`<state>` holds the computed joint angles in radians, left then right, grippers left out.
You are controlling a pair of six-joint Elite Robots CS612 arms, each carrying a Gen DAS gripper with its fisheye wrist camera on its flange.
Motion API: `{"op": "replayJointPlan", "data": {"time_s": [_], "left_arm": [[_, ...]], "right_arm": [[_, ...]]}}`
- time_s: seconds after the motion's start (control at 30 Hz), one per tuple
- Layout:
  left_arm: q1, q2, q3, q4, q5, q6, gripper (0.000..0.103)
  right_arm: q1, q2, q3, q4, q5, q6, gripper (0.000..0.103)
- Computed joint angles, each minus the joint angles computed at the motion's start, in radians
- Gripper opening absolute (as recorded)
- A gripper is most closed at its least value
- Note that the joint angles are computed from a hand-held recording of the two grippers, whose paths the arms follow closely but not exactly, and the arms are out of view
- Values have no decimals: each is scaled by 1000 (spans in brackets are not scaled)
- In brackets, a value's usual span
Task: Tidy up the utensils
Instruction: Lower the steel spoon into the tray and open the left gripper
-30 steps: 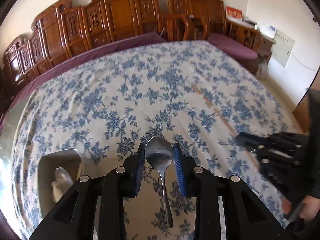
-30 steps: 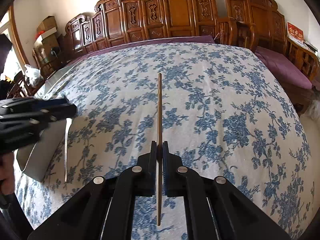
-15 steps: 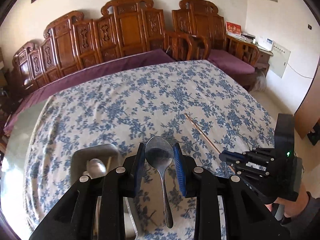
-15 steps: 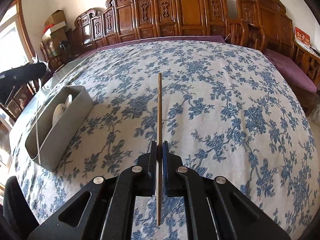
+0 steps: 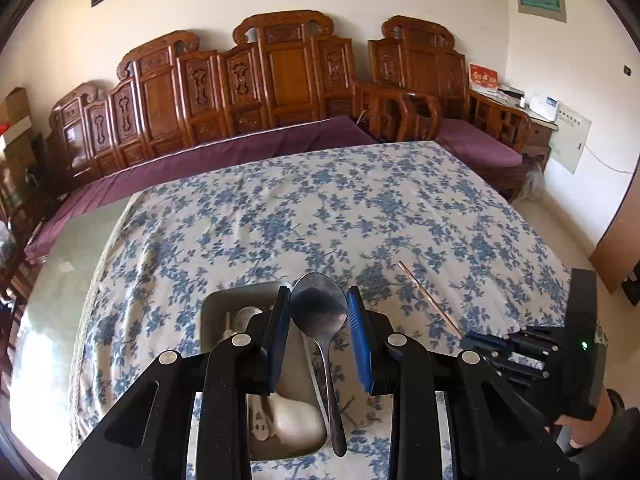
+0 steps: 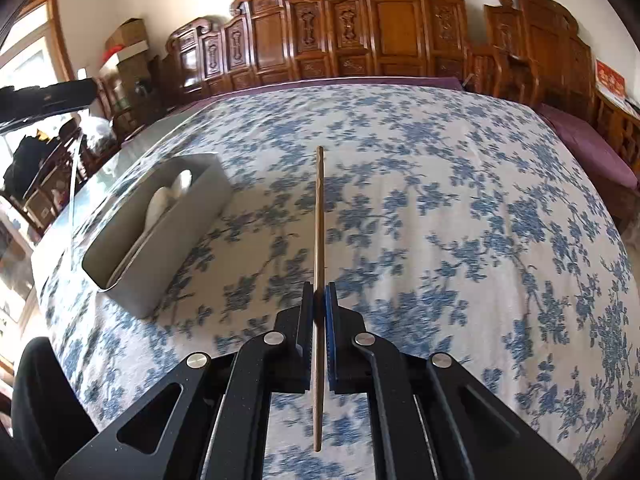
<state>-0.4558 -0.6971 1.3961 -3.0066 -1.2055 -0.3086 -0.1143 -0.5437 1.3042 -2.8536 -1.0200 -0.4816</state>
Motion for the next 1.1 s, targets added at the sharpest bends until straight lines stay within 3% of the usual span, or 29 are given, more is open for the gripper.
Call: {"op": "replayJointPlan", "data": {"time_s": [0.57,1.1], "left_arm": [[41,36,-11,77,29,-47,27],[71,103,-89,227,38,-56,27]], "right_arm": [[28,-19,33,3,42,-81,6],[23,-20,28,13,83,-78,6]]}}
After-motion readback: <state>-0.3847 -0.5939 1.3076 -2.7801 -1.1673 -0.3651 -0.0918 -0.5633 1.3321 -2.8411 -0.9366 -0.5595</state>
